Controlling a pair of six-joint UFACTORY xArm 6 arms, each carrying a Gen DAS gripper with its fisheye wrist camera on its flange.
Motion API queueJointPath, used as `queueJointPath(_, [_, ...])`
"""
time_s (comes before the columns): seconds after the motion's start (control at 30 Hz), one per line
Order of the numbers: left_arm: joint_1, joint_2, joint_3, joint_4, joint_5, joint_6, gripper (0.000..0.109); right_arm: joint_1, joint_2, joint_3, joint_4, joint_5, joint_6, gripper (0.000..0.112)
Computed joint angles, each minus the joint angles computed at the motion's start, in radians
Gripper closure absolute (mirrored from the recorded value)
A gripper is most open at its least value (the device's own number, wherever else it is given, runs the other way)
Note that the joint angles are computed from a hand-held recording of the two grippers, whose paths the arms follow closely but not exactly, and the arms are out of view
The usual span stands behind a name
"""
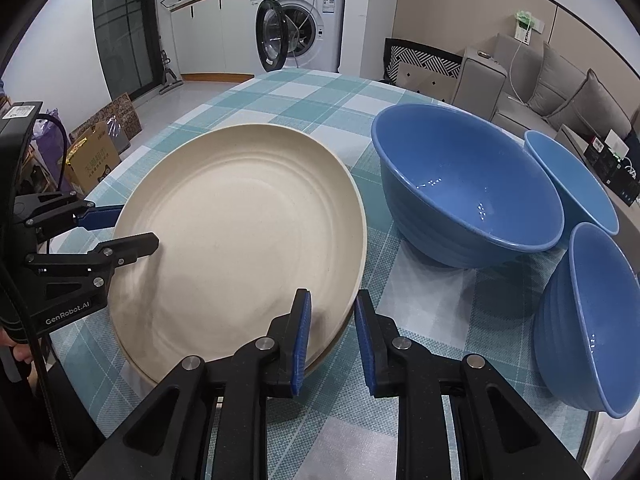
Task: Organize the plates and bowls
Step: 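Carry the held plates with both tools and lower them onto the plate stack, then open both tools to release the plates onto the stack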
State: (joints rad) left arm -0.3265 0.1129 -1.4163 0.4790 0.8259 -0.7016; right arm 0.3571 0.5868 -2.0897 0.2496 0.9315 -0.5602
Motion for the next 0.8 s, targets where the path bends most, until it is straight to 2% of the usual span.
queueJointPath(0.27, [-0.007, 0.012, -0.016, 0.000, 0.036, 0.026, 0.070, 0.001, 0.003, 0.002, -0.007, -0.006, -0.008, 0.086])
queueJointPath(0.53, [-0.007, 0.008, -0.013, -0.009, 0.033, 0.045, 0.066, 0.003, -0.008, 0.023, -0.013, -0.017, -0.028, 0.085])
queueJointPath(0.7, [-0.005, 0.005, -0.008, -0.031, 0.017, 0.066, 0.054, 0.001, -0.006, 0.019, 0.000, -0.004, -0.048, 0.080])
queueJointPath(0.8, [-0.004, 0.006, -0.008, -0.045, 0.010, 0.076, 0.053, -0.002, -0.001, 0.011, 0.013, 0.006, -0.057, 0.078])
